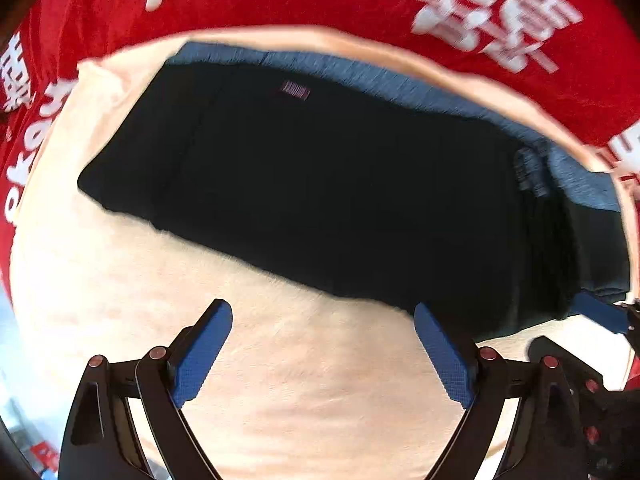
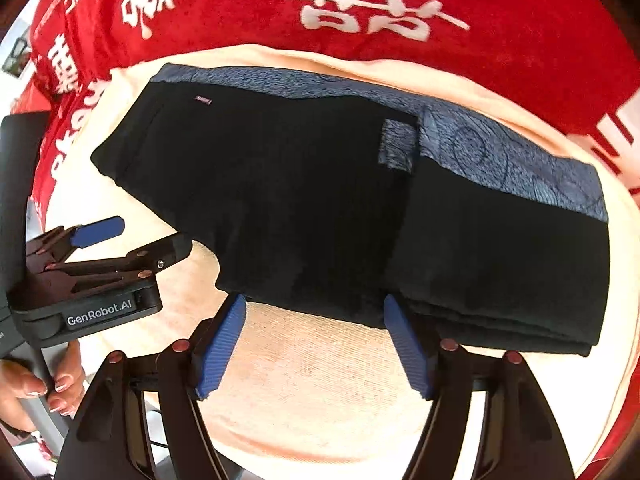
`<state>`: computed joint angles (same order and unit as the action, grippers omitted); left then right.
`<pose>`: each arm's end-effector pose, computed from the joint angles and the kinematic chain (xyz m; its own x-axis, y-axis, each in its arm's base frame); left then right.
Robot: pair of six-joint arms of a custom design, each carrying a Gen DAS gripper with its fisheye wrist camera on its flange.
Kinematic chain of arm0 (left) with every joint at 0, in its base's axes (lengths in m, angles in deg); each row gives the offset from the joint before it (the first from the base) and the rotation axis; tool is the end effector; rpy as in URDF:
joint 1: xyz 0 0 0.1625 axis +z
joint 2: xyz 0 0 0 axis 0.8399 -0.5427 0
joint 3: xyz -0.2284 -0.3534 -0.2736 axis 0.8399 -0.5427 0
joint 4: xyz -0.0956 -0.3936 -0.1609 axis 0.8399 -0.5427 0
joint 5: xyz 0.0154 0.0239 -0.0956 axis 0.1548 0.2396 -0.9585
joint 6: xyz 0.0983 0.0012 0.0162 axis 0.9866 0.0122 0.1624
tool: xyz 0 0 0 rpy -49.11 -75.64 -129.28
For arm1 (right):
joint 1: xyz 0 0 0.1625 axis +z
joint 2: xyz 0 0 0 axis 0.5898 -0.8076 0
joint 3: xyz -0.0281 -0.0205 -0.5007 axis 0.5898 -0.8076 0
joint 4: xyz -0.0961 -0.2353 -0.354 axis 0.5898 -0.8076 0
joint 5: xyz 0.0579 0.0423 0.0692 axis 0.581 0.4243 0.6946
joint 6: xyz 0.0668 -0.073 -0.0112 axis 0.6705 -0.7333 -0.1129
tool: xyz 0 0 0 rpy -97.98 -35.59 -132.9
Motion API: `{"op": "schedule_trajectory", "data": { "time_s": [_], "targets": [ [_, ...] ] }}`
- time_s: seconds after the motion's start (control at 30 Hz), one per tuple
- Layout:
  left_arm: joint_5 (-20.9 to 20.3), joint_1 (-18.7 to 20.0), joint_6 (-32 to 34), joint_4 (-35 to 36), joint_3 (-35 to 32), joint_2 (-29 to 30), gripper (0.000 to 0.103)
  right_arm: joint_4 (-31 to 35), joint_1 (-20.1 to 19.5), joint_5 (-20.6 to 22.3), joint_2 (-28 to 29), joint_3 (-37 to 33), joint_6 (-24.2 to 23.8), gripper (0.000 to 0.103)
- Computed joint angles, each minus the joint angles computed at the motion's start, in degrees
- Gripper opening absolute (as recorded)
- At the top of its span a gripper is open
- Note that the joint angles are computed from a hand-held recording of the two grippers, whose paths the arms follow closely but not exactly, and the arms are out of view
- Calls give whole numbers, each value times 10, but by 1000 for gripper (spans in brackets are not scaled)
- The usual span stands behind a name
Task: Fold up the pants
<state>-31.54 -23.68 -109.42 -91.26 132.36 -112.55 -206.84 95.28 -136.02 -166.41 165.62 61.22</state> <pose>-0.2596 -0.3793 0.2431 -0.5460 0.6548 -0.5226 0.5142 0.7544 0.4080 0.3053 -0.2352 0.2020 -0.7586 0.4671 0.4543 0.2538 0.8540 -0.4543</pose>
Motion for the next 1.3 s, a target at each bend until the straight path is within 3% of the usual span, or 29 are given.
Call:
{"op": "schedule_trajectory", "data": {
  "time_s": [0.73, 0.87, 0.9, 1.3],
  "targets": [
    [30, 63, -20, 34, -27, 9, 94, -8, -12, 4, 27, -23, -50, 79],
    [41, 61, -7, 15, -16, -2, 94, -11, -12, 6, 28, -23, -51, 79],
    [41, 62, -4, 14, -15, -2, 103, -12, -12, 6, 29, -23, -51, 79],
    [65, 55, -12, 3, 23, -19, 103, -3, -3, -2, 26, -24, -34, 79]
  ]
}}
